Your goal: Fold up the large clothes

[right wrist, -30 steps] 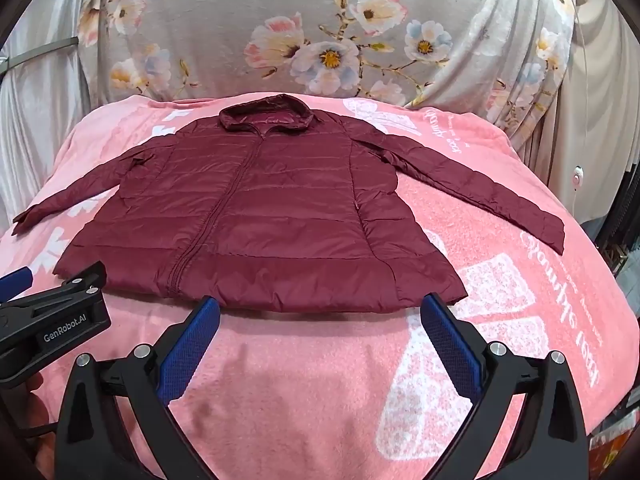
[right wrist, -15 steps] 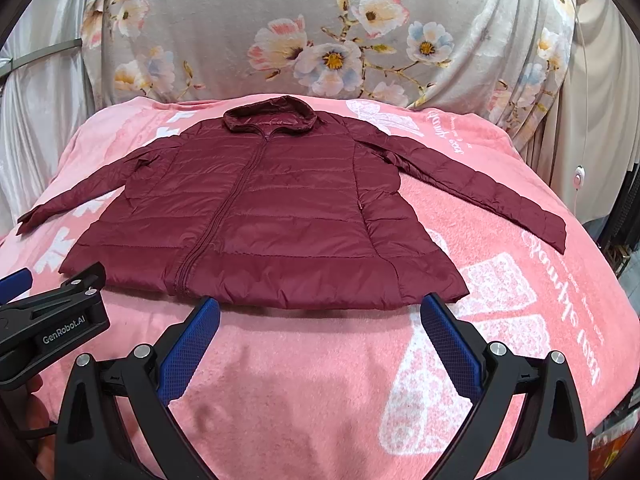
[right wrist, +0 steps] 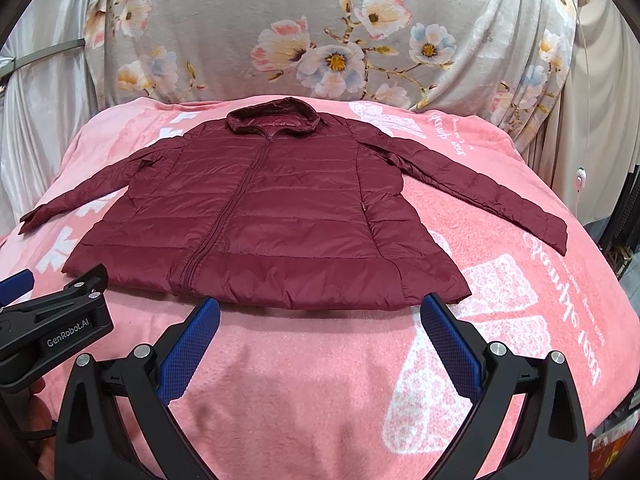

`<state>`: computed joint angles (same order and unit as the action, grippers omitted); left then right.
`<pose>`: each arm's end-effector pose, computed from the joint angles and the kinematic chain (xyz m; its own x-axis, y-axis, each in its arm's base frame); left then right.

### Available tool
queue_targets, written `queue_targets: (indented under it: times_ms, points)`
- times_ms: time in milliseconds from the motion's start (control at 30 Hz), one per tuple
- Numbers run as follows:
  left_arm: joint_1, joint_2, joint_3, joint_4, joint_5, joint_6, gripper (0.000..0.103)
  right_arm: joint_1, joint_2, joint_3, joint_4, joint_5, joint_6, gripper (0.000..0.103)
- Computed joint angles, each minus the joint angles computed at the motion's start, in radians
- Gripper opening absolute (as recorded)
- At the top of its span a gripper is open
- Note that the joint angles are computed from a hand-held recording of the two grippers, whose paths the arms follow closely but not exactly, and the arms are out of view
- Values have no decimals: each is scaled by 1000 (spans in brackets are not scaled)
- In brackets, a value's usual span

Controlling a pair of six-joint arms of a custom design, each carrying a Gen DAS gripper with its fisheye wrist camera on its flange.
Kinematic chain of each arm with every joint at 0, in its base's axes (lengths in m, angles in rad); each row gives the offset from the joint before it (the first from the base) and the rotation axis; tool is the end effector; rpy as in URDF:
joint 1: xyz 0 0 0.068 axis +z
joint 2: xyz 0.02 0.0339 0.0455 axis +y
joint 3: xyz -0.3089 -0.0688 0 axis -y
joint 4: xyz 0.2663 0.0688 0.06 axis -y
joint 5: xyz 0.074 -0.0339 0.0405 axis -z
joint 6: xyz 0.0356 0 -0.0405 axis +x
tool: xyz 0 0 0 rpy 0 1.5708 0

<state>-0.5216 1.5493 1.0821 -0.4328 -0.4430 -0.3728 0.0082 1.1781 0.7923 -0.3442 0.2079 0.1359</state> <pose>0.3060 -0.1582 0.2728 -0.7123 0.0298 -0.7012 -0.0433 0.9953 0.0863 0.2522 -0.0053 0.2817 -0.6410 0.1273 -0.7569 0.2348 0.9714 -0.0354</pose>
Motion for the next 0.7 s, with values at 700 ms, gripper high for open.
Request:
queue_targets:
  times_ms: [700]
  points:
    - [14, -20, -12, 2, 2, 11, 98, 20, -5, 8, -12, 16, 10, 98]
